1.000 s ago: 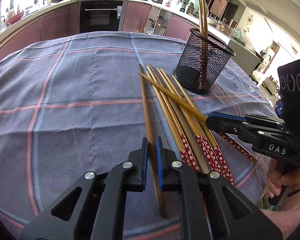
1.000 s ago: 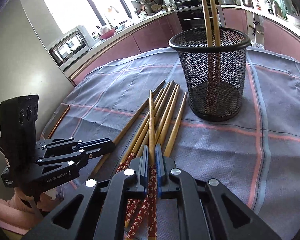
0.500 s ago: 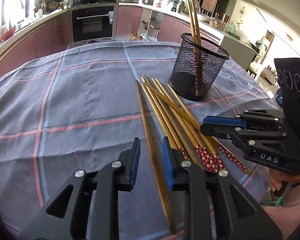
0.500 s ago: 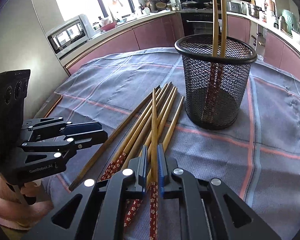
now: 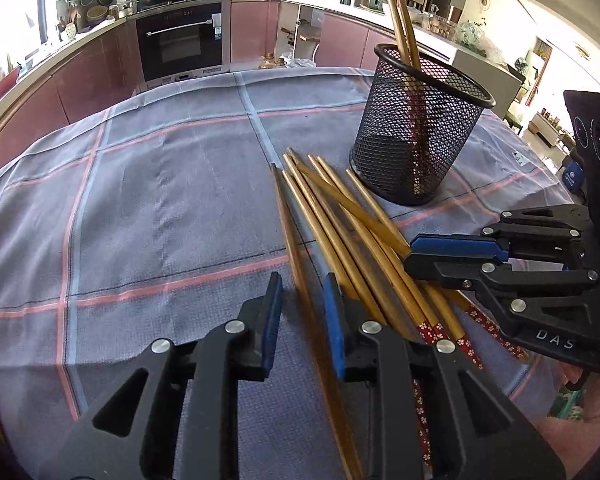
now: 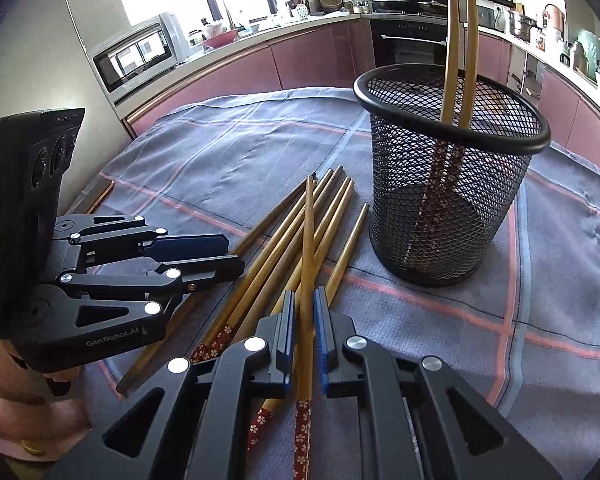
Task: Organize utensils
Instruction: 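Raise the left gripper's chopstick upright over the cup while the right gripper carries its own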
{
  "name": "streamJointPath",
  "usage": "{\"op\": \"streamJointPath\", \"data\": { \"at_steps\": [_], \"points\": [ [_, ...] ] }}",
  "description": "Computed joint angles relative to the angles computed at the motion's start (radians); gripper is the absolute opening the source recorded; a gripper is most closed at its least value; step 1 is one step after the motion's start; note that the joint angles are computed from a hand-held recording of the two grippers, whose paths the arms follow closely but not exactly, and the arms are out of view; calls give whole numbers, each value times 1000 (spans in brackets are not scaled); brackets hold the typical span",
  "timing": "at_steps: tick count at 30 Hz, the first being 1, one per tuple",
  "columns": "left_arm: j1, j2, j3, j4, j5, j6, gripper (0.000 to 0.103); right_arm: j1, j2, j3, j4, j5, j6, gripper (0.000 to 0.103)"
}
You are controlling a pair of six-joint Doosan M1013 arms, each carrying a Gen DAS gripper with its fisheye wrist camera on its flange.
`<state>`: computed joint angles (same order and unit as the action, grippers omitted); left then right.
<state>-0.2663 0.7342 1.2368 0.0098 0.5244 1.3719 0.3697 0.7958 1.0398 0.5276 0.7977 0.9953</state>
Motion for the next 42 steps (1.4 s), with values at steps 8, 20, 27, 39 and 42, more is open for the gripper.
{"op": "streamJointPath", "data": {
  "at_steps": [8,20,27,39,42],
  "points": [
    [-1,-8,12,-13,-17,-28,9,-15,-28,45,86,-37,-60,6],
    [10,-91,107,-189,-132,127,8,-44,-101,141,306,-117,-253,6],
    [27,-144,156,-441,-185,367,8,-58,-135,177,410,-167,-337,6],
    [39,-214,209,-759,-271,687,8,-76,-162,192,554,-215,-469,6],
    [42,-217,201,-822,-283,744,8,-76,-163,183,575,-221,-493,6]
  ]
}}
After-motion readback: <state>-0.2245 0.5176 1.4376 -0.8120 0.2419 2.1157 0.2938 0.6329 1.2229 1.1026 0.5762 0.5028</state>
